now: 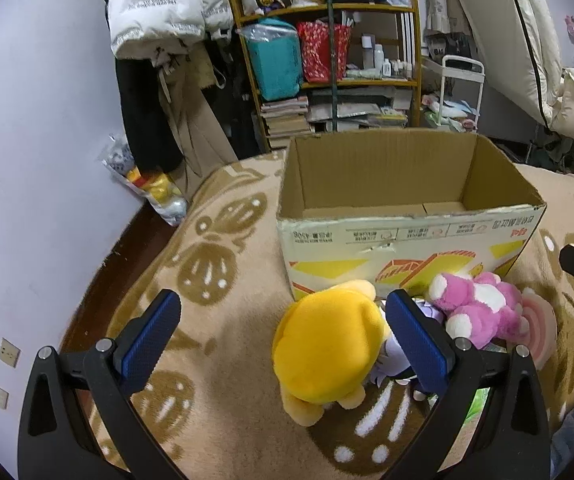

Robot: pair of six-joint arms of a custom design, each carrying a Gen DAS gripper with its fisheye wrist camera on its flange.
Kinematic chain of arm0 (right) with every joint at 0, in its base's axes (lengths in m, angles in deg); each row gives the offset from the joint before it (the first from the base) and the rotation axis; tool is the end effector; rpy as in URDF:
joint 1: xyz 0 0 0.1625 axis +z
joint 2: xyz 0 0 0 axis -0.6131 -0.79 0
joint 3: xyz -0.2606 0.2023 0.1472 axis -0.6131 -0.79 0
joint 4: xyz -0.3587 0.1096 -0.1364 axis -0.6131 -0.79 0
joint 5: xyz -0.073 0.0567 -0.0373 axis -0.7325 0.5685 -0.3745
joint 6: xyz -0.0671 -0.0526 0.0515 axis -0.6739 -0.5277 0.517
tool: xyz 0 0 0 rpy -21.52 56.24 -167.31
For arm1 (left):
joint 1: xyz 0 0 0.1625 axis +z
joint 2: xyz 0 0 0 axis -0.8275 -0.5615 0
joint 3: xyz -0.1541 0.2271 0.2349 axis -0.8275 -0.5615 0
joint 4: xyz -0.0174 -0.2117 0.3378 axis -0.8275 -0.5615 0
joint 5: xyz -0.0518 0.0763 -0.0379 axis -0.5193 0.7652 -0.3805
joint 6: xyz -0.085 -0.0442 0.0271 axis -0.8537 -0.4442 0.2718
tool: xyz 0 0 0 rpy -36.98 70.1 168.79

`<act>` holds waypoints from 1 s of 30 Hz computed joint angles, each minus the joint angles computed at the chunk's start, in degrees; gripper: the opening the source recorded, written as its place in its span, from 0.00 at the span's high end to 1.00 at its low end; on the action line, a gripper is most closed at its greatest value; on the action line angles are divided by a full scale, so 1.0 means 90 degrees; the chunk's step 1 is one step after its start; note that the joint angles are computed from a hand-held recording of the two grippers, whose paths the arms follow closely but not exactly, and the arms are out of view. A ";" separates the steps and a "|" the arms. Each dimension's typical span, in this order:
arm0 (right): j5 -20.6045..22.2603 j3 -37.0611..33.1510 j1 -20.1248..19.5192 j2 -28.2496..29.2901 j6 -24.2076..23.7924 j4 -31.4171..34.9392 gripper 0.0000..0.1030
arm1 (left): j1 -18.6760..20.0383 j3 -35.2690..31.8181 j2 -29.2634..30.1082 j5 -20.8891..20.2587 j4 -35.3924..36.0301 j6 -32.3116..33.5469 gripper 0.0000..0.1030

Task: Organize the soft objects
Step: 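Grasp the yellow plush with the left tool while the right tool grasps the pink roll plush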

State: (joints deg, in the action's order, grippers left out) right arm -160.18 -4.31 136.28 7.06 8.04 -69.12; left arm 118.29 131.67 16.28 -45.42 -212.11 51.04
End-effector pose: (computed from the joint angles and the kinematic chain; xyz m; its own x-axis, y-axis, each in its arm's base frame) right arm 0.1937 -0.7966 0.1273 -0.6750 -0.1238 0.7273 -0.5403 0.7543 -0.3730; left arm -0.1531 -0.7712 0.1438 -0.5751 -0.1136 -0.8102 0.5169 0.7171 -0.4675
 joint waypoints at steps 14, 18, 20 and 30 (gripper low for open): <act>-0.0562 -0.1008 -0.0106 0.0568 0.0429 0.1355 0.00 | 0.0272 -0.0582 0.0219 -0.0170 0.1685 -0.1013 0.02; -0.0637 -0.1117 -0.0148 0.0600 0.0676 0.1802 0.00 | 0.0284 -0.0565 0.0213 -0.0177 0.1709 -0.0981 0.02; -0.0692 -0.1162 -0.0165 0.0619 0.0757 0.1902 0.00 | 0.0302 -0.0549 0.0180 -0.0267 0.1798 -0.1066 0.02; -0.0596 -0.1309 -0.0258 0.0650 0.1125 0.2497 0.00 | 0.0333 -0.0494 0.0149 -0.0383 0.2085 -0.1236 0.02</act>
State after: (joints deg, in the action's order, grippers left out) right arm -165.54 -16.09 133.96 12.91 18.17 -46.64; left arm 121.28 127.22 17.62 -48.86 -193.34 39.92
